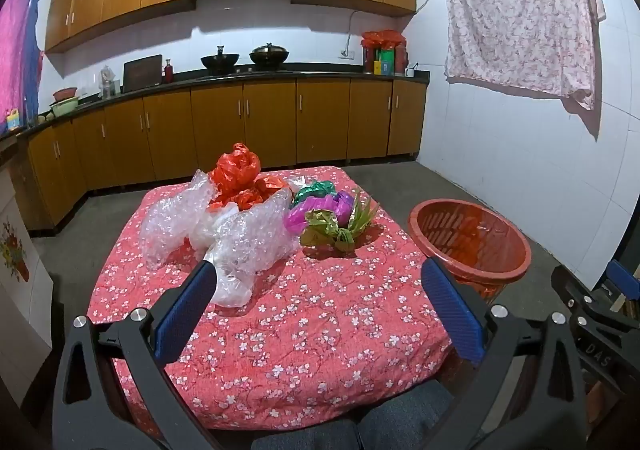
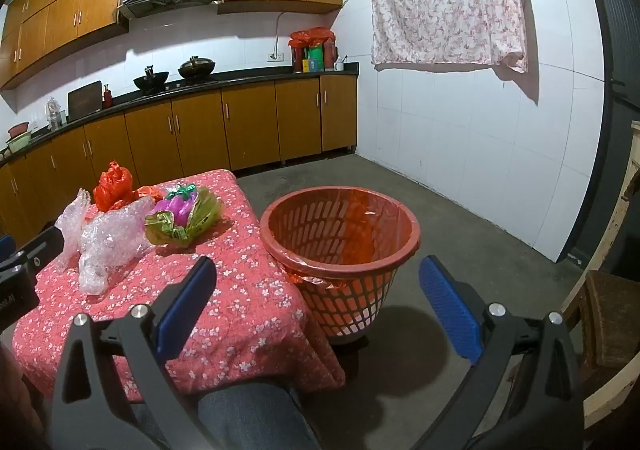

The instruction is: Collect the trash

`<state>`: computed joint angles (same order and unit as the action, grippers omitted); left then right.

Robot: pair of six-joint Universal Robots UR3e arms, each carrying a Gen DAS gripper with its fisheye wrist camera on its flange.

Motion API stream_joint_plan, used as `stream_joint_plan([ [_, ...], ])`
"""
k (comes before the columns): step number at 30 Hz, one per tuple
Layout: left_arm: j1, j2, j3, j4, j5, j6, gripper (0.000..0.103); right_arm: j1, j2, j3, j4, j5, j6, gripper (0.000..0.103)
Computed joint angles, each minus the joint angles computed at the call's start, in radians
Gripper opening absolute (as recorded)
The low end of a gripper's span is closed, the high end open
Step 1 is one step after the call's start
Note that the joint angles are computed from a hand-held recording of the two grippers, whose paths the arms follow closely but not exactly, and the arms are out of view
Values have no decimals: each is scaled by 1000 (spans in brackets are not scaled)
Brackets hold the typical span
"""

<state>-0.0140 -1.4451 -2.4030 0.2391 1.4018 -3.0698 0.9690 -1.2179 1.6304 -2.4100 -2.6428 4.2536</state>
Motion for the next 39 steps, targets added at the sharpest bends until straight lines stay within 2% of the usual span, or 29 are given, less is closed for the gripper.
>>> stream_joint_plan([
  [39,0,5,3,-16,0,0,101,1,-4,9,-6,1,1,99],
])
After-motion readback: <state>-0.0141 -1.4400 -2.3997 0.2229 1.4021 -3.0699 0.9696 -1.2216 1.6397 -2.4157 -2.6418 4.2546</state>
